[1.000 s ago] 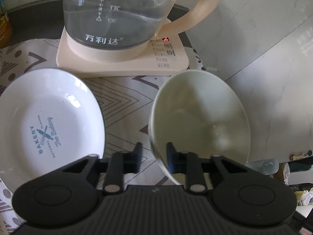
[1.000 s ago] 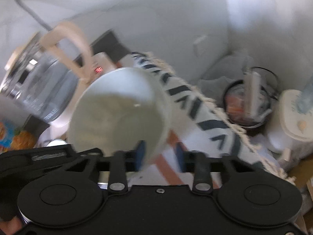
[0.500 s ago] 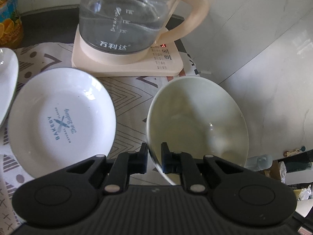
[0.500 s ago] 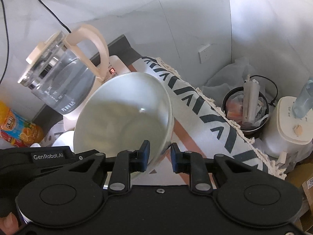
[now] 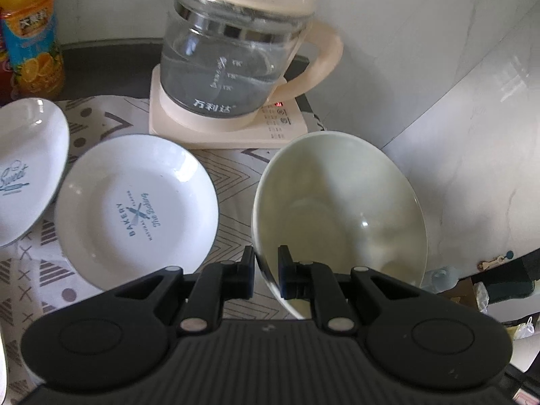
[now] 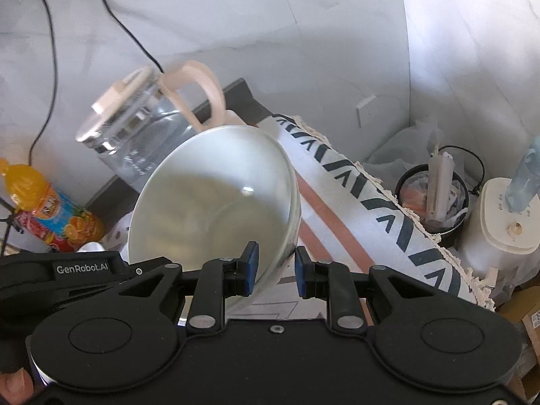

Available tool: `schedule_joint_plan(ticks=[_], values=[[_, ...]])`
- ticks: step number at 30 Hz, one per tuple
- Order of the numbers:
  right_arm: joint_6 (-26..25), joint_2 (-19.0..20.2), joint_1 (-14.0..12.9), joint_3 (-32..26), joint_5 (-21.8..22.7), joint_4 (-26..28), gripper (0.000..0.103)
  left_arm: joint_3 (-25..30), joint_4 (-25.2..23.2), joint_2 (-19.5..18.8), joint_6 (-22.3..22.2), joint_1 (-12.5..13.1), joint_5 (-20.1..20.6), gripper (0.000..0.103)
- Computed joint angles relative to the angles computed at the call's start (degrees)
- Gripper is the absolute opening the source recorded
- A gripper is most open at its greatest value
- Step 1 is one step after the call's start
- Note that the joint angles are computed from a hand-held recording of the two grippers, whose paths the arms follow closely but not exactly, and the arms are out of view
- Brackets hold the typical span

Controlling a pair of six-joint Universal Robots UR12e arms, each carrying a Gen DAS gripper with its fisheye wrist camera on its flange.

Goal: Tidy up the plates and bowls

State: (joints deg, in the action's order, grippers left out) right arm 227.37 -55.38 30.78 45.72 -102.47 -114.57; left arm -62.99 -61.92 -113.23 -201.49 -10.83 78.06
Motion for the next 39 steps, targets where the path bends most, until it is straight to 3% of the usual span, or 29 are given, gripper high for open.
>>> schedule_joint_plan(ticks=[20, 39], values=[[-4.9, -2.8, 2.9, 2.6, -0.6, -5.2, 0.024, -8.2, 4.0, 7.5, -0.9, 1.2, 0.7, 0.012], [-7.2, -3.6, 4.4, 4.6, 3.8, -5.5, 0.024, -14.8, 3.6, 12.6, -3.6, 2.5, 2.5, 0.013]])
